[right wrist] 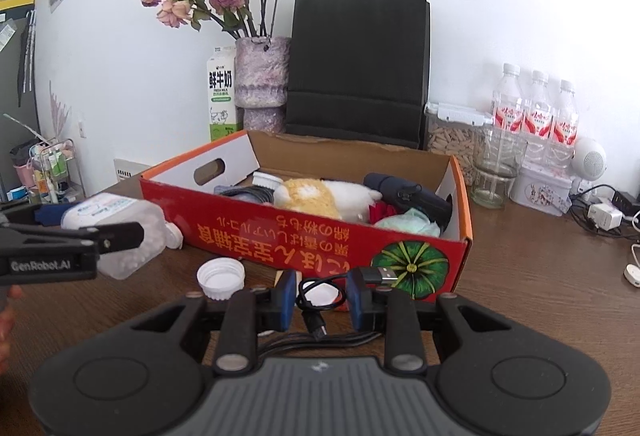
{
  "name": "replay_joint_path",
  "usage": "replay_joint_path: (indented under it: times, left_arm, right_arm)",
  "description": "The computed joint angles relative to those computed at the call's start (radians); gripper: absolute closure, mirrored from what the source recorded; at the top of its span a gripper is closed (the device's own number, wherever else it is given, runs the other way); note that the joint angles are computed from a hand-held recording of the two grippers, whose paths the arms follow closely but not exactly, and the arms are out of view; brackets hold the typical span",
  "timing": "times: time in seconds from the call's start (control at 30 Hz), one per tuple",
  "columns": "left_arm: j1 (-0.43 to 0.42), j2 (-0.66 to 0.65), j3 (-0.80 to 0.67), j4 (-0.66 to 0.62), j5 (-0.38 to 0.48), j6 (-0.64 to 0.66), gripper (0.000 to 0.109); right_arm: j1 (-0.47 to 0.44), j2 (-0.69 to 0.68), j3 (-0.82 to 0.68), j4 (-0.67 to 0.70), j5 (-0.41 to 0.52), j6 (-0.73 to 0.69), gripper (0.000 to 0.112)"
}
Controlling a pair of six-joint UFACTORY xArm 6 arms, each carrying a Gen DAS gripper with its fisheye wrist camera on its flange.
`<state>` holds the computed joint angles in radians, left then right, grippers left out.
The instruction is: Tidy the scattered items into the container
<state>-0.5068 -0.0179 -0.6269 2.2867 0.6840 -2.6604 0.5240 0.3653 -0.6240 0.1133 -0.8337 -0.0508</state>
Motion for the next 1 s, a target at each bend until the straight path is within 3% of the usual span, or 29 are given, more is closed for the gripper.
replay_joint_path:
  times: [0.13,0.33,0.47,0.67,0.73,0.93,1.0]
  left_arm:
    - [-0.009,-0.05,-0.006,0.025,0.011,0.019,0.025]
    - [0.01,-0.042,-0.093,0.067,0.009,0.047,0.025]
    - [0.035,0.003,-0.161,0.102,-0.024,0.018,0.025]
    - [0.063,-0.011,-0.11,0.146,-0.05,-0.042,0.025]
    - [0.073,-0.02,-0.087,0.153,-0.067,-0.055,0.025]
    - [0.082,-0.046,-0.035,0.166,-0.077,-0.093,0.025]
    - [0.082,-0.054,-0.023,0.166,-0.079,-0.103,0.025]
  right_arm:
    - [0.014,-0.029,0.002,0.011,-0.043,-0.045,0.087]
    - [0.015,-0.027,-0.103,0.023,0.016,-0.109,0.089]
    - [-0.015,-0.004,-0.171,-0.035,0.057,-0.034,0.093]
    - [-0.078,-0.019,-0.128,-0.293,0.174,0.157,0.084]
    - [-0.068,-0.004,-0.123,-0.291,0.209,0.152,0.078]
    - [-0.033,0.063,-0.171,-0.247,0.287,0.125,0.075]
    - [-0.053,0.079,-0.184,-0.312,0.288,0.204,0.073]
